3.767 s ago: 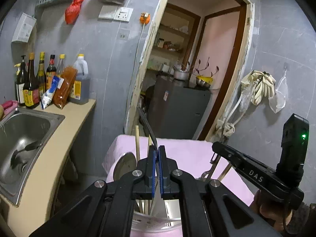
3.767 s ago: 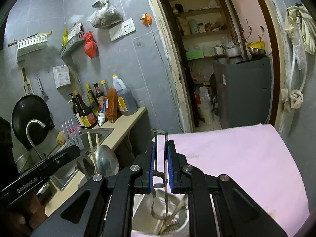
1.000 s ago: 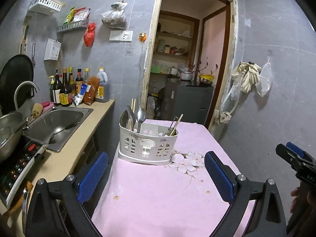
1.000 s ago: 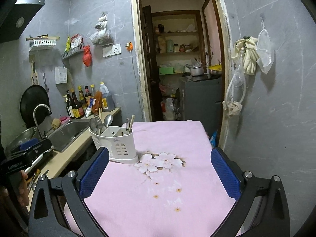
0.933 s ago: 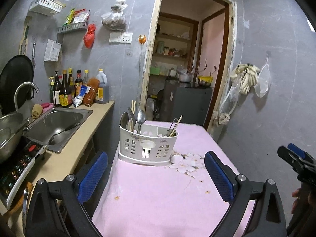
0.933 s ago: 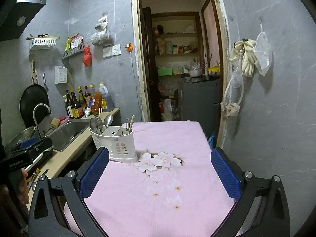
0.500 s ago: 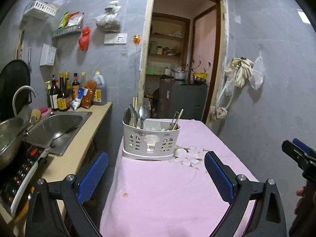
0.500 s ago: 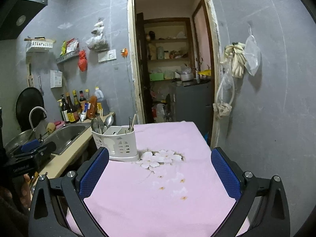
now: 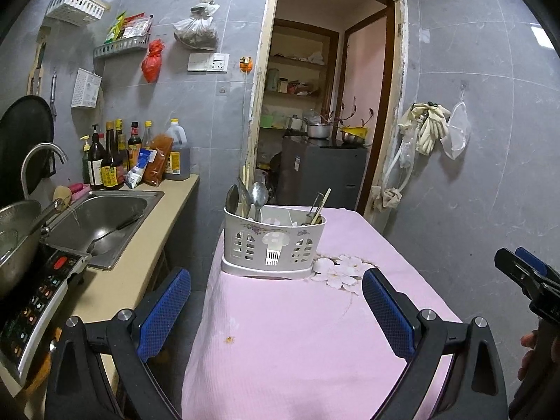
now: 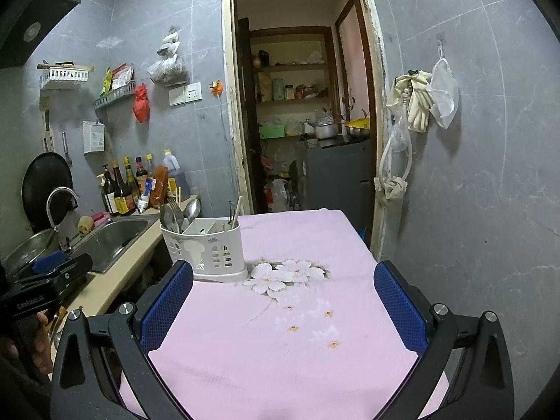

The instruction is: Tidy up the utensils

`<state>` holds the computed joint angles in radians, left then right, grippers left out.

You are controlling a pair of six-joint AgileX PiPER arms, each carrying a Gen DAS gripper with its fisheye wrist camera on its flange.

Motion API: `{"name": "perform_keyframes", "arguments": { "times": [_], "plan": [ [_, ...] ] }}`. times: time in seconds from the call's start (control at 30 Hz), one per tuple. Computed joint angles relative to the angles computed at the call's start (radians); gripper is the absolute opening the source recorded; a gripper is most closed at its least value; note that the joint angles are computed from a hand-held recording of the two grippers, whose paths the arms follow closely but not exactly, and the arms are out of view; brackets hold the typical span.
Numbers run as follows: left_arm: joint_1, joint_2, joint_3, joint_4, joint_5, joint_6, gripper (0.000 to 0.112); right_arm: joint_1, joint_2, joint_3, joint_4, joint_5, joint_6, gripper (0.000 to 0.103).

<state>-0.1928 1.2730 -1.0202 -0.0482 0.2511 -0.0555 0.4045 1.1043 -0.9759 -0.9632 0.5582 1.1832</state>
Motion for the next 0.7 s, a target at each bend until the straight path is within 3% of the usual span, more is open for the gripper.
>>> {"name": "perform_keyframes", "arguments": {
  "times": [0.7],
  "plan": [
    [-0.009, 0.008, -0.003, -0.022, -0.004, 0.027, 0.099, -0.02, 0.026, -0.01, 0.019, -0.005, -0.025, 0.101]
  ]
}}
